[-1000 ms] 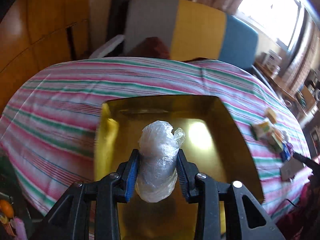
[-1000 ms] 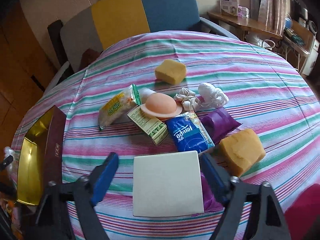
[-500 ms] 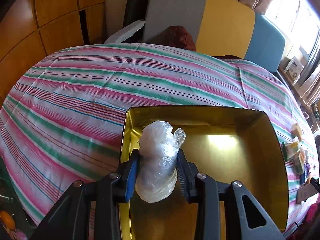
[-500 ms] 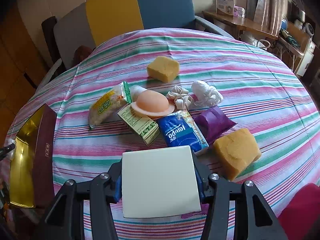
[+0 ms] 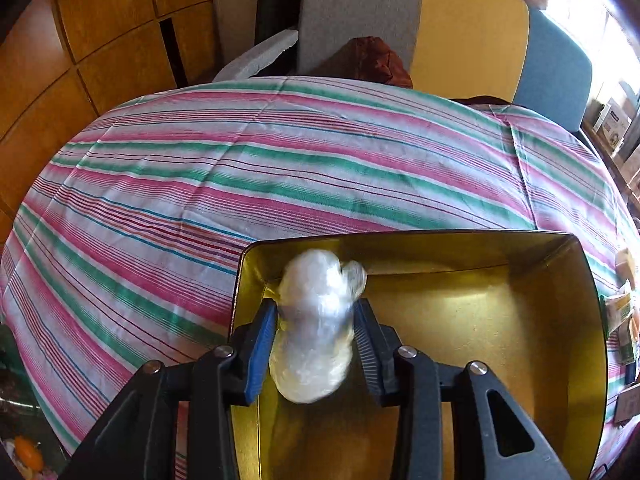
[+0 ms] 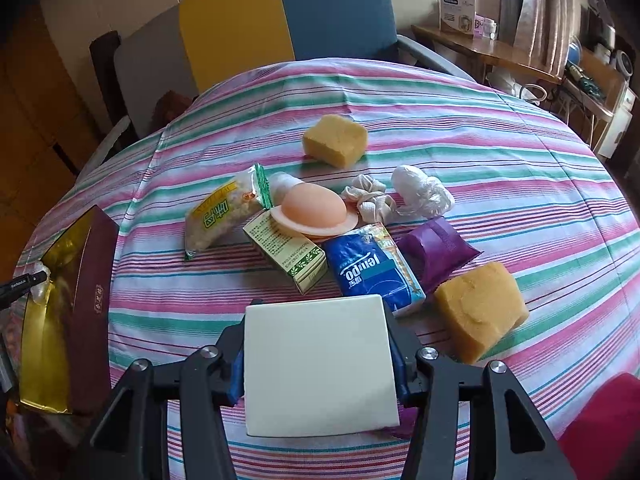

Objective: Organize objects
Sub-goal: 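Carry the plastic bag into the gold tray with the left gripper while the right gripper grasps the white box, then carry the white box to the tray and release it beside the bag with the right gripper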

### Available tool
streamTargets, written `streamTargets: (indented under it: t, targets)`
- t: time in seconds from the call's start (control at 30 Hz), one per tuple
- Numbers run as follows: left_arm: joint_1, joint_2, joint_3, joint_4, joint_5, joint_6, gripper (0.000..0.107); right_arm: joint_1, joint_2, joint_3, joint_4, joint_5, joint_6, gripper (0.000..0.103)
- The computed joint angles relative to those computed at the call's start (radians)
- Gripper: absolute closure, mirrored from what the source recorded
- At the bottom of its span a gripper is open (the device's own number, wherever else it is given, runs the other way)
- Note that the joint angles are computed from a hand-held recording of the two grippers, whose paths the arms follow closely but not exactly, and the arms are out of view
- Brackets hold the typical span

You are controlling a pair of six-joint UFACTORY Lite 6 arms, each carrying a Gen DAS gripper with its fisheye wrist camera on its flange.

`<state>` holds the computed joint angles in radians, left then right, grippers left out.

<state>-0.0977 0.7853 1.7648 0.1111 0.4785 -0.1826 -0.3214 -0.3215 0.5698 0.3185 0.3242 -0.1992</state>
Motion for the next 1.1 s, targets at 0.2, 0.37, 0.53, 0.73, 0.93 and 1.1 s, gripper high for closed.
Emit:
streamTargets:
  t: [0.2, 0.37, 0.53, 0.73, 0.93, 1.1]
  targets:
    - [0.010, -0.087, -0.090, -0.065, -0.046, 0.062, 0.066, 0.001, -0.001, -0.002, -0.007, -0.004, 0.006, 0.049]
    - [0.031, -0.358, -0.369, -0.122, -0.178, 0.149, 0.066, -0.012, -0.029, -0.011, 0.012, -0.015, -0.016, 0.051]
    - [0.118, -0.620, -0.614, -0.474, -0.214, 0.517, 0.066, 0.003, -0.075, -0.005, -0.037, 0.002, 0.025, 0.051]
    - [0.227, -0.800, -0.794, -0.799, -0.192, 0.878, 0.066, 0.092, -0.168, 0.065, -0.205, 0.100, 0.238, 0.051]
    - [0.311, -0.938, -0.951, -0.989, -0.159, 1.080, 0.066, 0.455, -0.114, 0.291, -0.364, 0.186, 0.522, 0.051]
    - [0.384, -0.981, -1.036, -1.067, -0.107, 1.181, 0.066, 0.801, 0.245, 0.602, -0.408, 0.157, 0.634, 0.051]
